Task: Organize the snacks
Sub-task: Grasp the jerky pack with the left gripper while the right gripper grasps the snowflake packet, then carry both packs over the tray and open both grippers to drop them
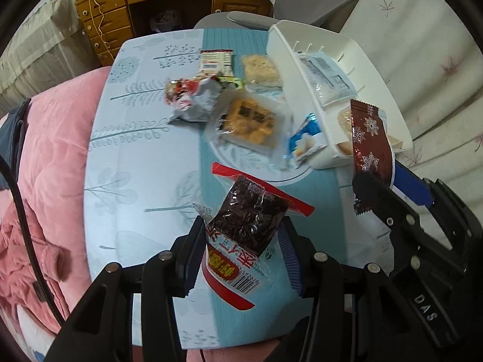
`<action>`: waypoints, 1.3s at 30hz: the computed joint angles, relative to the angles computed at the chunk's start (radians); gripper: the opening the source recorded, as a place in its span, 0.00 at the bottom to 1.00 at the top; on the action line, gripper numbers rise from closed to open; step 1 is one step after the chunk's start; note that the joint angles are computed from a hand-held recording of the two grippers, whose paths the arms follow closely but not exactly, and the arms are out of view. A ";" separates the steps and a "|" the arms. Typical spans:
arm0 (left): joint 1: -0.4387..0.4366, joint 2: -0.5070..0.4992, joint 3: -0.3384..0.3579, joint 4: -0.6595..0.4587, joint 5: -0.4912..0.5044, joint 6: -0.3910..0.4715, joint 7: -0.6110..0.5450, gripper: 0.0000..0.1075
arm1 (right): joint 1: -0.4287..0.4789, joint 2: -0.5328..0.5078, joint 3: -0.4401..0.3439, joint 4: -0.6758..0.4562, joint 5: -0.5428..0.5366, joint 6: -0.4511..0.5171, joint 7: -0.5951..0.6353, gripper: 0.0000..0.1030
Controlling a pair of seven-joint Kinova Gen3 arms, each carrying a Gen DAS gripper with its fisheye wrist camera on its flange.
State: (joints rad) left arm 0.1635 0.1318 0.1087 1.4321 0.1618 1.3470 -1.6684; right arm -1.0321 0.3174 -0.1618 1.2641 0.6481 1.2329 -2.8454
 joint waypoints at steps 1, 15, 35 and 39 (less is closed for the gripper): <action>0.013 0.010 0.007 -0.019 -0.005 0.014 0.028 0.43 | 0.005 -0.023 0.001 0.030 0.006 -0.016 0.000 0.37; 0.153 0.147 0.056 -0.272 0.036 0.094 0.266 0.43 | 0.188 -0.211 -0.072 0.263 0.009 -0.118 0.105 0.37; 0.359 0.323 0.038 -0.528 -0.091 0.025 0.501 0.46 | 0.464 -0.331 -0.081 0.389 -0.098 -0.207 0.181 0.37; 0.351 0.338 0.050 -0.541 -0.076 0.017 0.487 0.63 | 0.491 -0.328 -0.080 0.385 -0.122 -0.196 0.211 0.38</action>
State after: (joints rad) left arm 0.5141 0.4703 0.1583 0.8913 0.0858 1.3639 -1.1818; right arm -0.5411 -0.0110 -0.2414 1.6489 0.5265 1.0372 -2.6344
